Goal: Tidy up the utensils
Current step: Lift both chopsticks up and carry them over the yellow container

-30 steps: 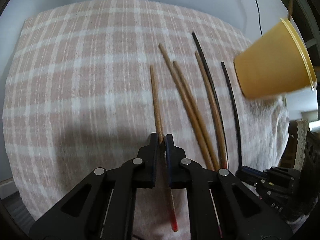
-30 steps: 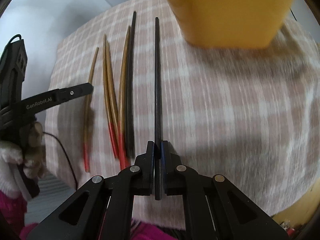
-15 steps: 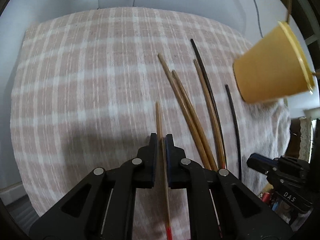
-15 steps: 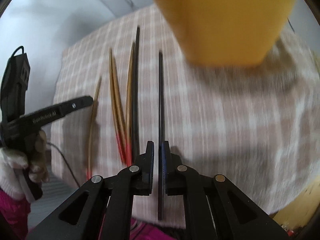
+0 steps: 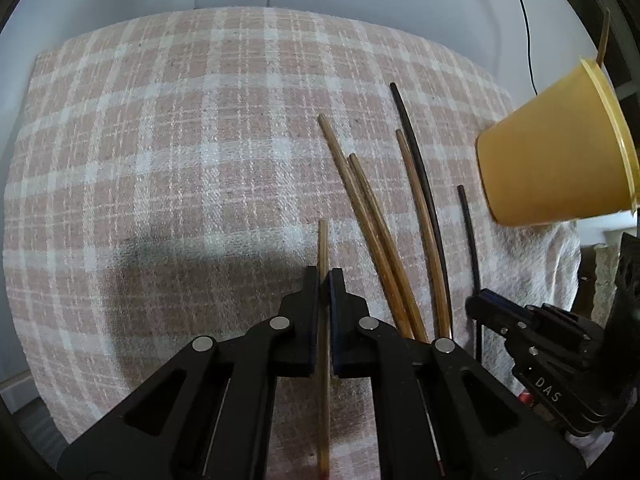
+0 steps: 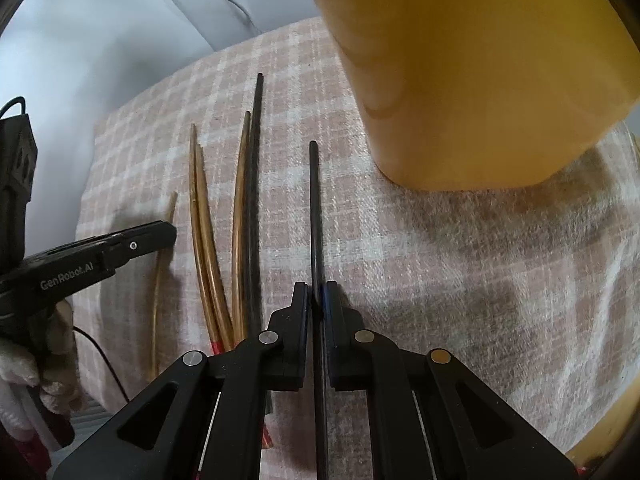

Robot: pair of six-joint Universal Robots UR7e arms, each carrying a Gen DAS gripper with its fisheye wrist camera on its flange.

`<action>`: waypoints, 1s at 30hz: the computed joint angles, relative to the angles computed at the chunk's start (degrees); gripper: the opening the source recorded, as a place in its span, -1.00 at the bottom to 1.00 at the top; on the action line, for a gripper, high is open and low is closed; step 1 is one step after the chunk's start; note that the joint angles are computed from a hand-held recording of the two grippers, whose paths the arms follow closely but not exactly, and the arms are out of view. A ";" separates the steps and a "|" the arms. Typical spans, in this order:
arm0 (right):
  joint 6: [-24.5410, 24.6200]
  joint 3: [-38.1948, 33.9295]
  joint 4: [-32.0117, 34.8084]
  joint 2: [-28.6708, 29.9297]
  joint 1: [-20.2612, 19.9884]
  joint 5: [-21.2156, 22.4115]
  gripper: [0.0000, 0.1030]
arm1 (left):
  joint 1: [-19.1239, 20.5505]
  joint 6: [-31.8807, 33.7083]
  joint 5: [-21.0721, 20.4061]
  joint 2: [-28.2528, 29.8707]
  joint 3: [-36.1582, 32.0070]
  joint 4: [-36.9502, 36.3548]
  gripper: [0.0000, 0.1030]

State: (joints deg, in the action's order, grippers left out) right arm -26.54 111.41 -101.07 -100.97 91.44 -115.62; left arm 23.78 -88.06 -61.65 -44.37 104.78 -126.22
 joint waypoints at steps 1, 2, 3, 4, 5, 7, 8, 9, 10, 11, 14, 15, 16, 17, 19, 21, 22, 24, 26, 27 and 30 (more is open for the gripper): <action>-0.13 -0.40 0.63 0.17 -0.14 0.46 -0.91 | -0.37 -0.49 0.09 -1.56 1.55 -0.07 -0.95; 0.11 -0.67 1.05 0.43 -0.10 0.78 -0.91 | -0.71 -0.92 0.37 -2.08 2.07 -0.33 -0.95; 0.30 -1.18 1.91 0.53 -0.24 1.40 -0.91 | -1.01 -1.28 0.60 -3.33 3.28 -0.69 -0.95; 0.36 -1.68 2.61 0.48 -0.28 1.99 -0.91 | -1.58 -1.80 0.95 -4.32 4.07 -0.96 -0.95; 0.22 -1.97 2.93 0.32 -0.26 2.40 -0.91 | -2.34 -2.32 1.19 -5.74 4.78 -0.26 -0.95; -0.36 -3.32 4.37 0.08 -0.25 3.42 -0.91 | -3.32 -2.80 1.93 -7.35 5.26 0.99 -0.95; -0.33 -3.82 4.97 0.05 -0.09 3.86 -0.91 | -3.90 -3.26 2.32 -8.15 5.58 1.48 -0.95; -0.49 -4.40 5.62 -0.03 0.00 4.38 -0.91 | -4.28 -3.39 2.62 -9.08 5.78 2.16 -0.95; -0.84 -5.00 6.19 -0.16 0.09 4.84 -0.91 | -4.82 -3.68 3.14 -9.81 5.83 3.14 -0.95; -1.09 -5.59 6.68 -0.28 0.23 5.29 -0.91 | -5.33 -3.86 3.65 -10.50 5.83 4.15 -0.95; -1.74 -6.99 7.86 -0.64 0.57 6.68 -0.91 | -7.04 -4.90 5.19 -12.05 5.20 7.08 -0.95; -1.92 -7.32 8.18 -0.75 0.76 7.04 -0.91 | -7.42 -5.09 5.65 -12.35 4.83 7.97 -0.95; -2.33 -7.85 8.73 -0.95 1.05 7.48 -0.91 | -7.81 -5.22 6.20 -12.70 4.51 8.83 -0.95; -2.65 -8.12 8.97 -1.05 1.20 7.83 -0.91 | -8.40 -5.44 6.78 -13.02 4.05 9.92 -0.95; -3.51 -9.13 9.95 -1.44 1.58 8.74 -0.91 | -9.34 -5.65 7.92 -14.07 3.45 12.15 -0.95; -3.68 -9.76 10.41 -1.66 2.15 9.60 -0.91 | -10.59 -6.34 8.81 -14.63 2.13 14.95 -0.95; -4.13 -10.25 10.67 -1.90 2.50 10.14 -0.91 | -11.00 -6.37 9.35 -14.45 1.18 16.14 -0.95; -4.94 -11.01 11.08 -2.31 2.91 11.00 -0.91 | -11.63 -6.25 10.43 -13.12 -1.23 17.91 -0.95; -5.66 -11.82 11.52 -2.78 3.25 11.86 -0.91 | -12.24 -5.86 11.66 -11.88 -3.15 19.36 -0.95; -5.92 -12.17 11.66 -2.99 3.40 12.26 -0.91 | -12.42 -5.54 12.16 -11.59 -3.79 19.77 -0.95; -6.97 -12.83 11.05 -3.77 4.18 13.02 -0.91 | -13.53 -5.07 13.65 -11.09 -5.65 21.53 -0.95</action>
State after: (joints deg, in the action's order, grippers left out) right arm -33.51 98.58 -90.02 -104.74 95.62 -102.60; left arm 10.25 -93.13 -48.00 -55.46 99.13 -104.70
